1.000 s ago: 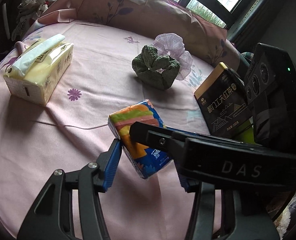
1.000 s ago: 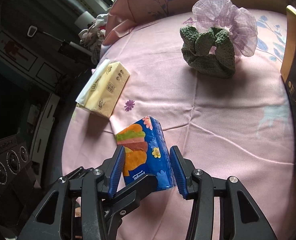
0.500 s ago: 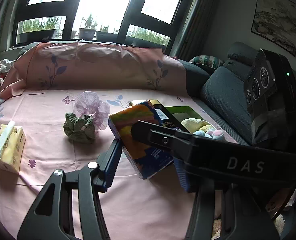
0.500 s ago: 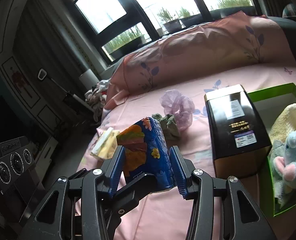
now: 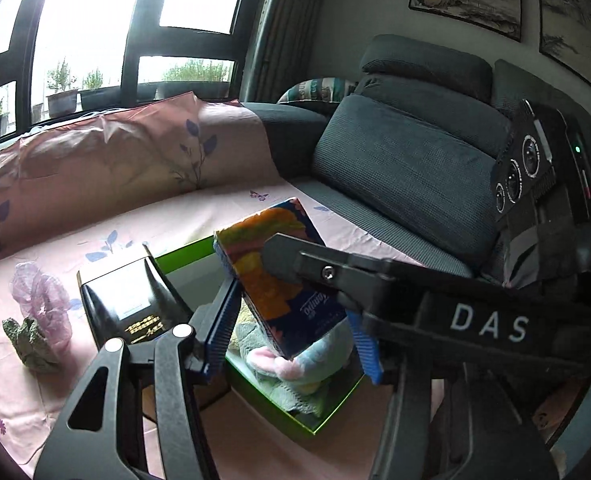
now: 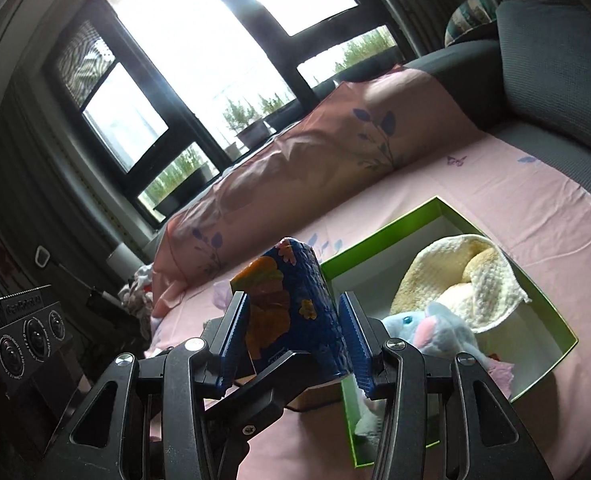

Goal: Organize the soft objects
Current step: 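Carry the tissue pack into the green-rimmed box and open the right gripper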

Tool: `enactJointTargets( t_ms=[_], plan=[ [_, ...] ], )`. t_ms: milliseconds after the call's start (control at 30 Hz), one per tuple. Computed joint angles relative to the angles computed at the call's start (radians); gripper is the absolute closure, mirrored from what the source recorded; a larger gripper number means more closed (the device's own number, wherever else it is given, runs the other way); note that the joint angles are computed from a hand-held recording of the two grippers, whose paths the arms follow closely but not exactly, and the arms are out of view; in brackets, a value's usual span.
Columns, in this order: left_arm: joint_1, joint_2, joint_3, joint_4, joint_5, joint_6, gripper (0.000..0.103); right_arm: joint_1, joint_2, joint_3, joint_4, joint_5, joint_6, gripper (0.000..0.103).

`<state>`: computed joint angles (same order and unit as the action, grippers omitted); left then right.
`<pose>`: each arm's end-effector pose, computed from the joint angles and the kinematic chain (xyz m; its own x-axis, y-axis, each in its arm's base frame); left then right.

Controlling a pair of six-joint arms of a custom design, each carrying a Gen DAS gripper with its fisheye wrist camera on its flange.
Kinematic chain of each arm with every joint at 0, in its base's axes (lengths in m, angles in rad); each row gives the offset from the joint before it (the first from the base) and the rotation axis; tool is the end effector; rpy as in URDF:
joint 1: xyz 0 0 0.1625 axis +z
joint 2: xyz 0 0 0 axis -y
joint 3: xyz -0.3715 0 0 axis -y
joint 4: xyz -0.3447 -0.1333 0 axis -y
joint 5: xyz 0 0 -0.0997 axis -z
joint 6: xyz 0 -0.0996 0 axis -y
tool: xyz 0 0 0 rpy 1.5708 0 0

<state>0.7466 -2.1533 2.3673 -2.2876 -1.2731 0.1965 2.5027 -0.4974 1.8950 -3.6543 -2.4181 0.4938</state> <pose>-0.0847 -0.2997 0.3641 -0.6130 0.7103 -0.3462 0.7778 0.4654 -0.4224 0.4402 -0.2539 0.0123 -0.9776 0.0000 0.2105 -0.1793 0.5240 -0.8326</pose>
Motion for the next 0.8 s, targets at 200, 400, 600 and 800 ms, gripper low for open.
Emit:
enactJointTargets(
  t_ms=[200,400,600,800],
  plan=[
    [0.004,0.172,-0.01,-0.114,0.013,-0.014,0.051,-0.085,-0.018,0.083,-0.216,0.077,-0.059,0.054],
    [0.052,0.328,-0.027,-0.182,0.016,-0.042,0.051,-0.186,0.002,0.147,-0.373,0.168,-0.047,0.054],
    [0.034,0.358,-0.01,-0.209,0.062,-0.044,0.051,-0.213,0.012,0.172,-0.436,0.183,-0.044,0.054],
    [0.018,0.302,0.004,-0.183,0.051,-0.066,0.039,-0.179,0.006,0.171,-0.399,0.082,0.0,0.053]
  ],
)
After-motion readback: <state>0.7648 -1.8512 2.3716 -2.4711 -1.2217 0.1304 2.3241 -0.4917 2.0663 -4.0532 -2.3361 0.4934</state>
